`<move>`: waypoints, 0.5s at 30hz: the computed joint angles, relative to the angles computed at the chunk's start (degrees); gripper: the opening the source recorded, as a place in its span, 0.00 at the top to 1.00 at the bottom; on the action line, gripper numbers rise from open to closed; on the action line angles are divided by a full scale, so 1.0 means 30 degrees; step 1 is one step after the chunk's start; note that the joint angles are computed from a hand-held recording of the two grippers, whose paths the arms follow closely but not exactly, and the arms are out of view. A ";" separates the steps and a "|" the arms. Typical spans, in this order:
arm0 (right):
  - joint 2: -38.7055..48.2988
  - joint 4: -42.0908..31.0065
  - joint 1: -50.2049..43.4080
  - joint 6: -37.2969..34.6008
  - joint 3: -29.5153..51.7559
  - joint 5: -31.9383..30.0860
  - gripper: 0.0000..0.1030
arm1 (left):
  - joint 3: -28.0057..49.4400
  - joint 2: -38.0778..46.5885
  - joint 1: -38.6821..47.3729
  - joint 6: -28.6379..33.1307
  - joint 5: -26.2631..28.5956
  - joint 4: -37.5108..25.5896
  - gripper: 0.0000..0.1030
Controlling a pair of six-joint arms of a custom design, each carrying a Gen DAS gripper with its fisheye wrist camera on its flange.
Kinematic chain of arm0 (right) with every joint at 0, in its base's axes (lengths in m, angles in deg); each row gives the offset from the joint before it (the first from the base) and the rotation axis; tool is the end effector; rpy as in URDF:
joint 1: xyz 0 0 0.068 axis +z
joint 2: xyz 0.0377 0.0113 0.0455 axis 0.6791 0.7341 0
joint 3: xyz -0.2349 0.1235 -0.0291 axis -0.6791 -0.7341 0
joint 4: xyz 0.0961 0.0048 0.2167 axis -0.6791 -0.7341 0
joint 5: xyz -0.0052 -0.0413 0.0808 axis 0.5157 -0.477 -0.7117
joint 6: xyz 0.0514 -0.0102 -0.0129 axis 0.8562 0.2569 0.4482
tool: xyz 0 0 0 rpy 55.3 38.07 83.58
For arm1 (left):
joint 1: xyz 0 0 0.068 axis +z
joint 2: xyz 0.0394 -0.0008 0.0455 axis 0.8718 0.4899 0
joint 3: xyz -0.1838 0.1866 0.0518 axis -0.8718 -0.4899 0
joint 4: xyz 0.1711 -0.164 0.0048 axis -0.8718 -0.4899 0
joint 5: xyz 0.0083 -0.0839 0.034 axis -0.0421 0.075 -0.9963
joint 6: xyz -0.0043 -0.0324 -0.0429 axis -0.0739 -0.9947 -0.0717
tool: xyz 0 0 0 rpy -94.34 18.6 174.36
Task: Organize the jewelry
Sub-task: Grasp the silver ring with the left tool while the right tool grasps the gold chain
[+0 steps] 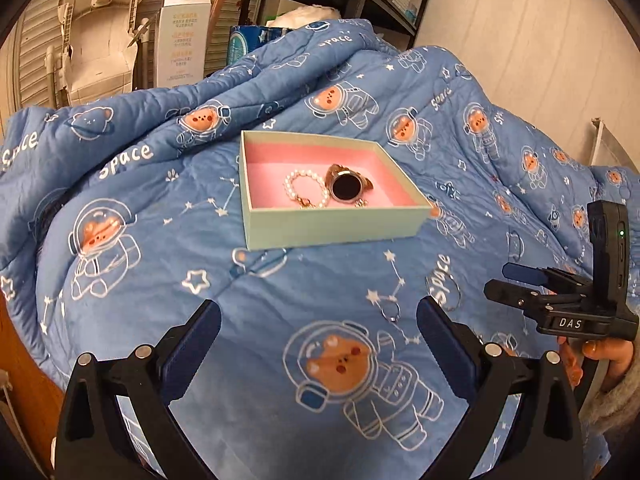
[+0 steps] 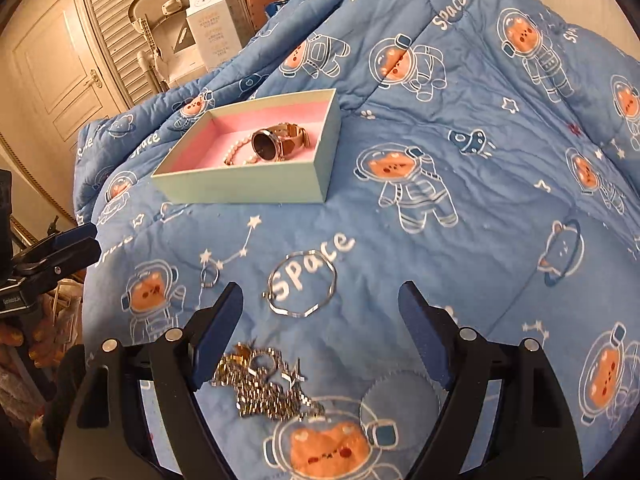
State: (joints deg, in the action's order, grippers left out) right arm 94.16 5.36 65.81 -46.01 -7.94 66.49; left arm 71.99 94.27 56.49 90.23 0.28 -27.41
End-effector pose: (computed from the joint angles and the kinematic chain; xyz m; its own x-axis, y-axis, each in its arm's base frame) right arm 0.2558 0.0980 0.1746 -0.7089 0.3356 -0.6203 0.2699 0.9417 0.2010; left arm 0.3598 -0.0460 0.1956 -0.6156 0.3519 -0.7051 0.6541 0.7272 -0.2081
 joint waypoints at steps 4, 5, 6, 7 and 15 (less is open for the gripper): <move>-0.1048 -0.0147 0.2320 0.0572 -0.1217 0.2311 0.23 | -0.2357 -0.1105 -0.0007 0.0408 -0.0097 0.0564 0.07; -0.1088 -0.0374 0.3003 0.0551 -0.1210 0.2942 0.23 | -0.2906 -0.1353 0.0013 0.0380 -0.0093 0.0792 0.07; -0.1059 -0.0540 0.3643 0.0419 -0.1167 0.3369 0.24 | -0.3429 -0.1591 0.0006 0.0432 -0.0113 0.1018 0.07; -0.0964 -0.0662 0.4216 0.0257 -0.1093 0.3665 0.27 | -0.3908 -0.1802 0.0008 0.0513 -0.0153 0.1219 0.07; 0.0684 -0.0829 0.5183 0.2597 -0.1125 0.3122 0.46 | -0.6447 -0.2855 -0.0744 0.1486 -0.1132 0.3017 0.07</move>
State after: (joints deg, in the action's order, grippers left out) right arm 96.21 2.87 81.36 -38.21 -11.31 75.86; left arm 52.65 85.70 54.26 94.69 -3.11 -18.36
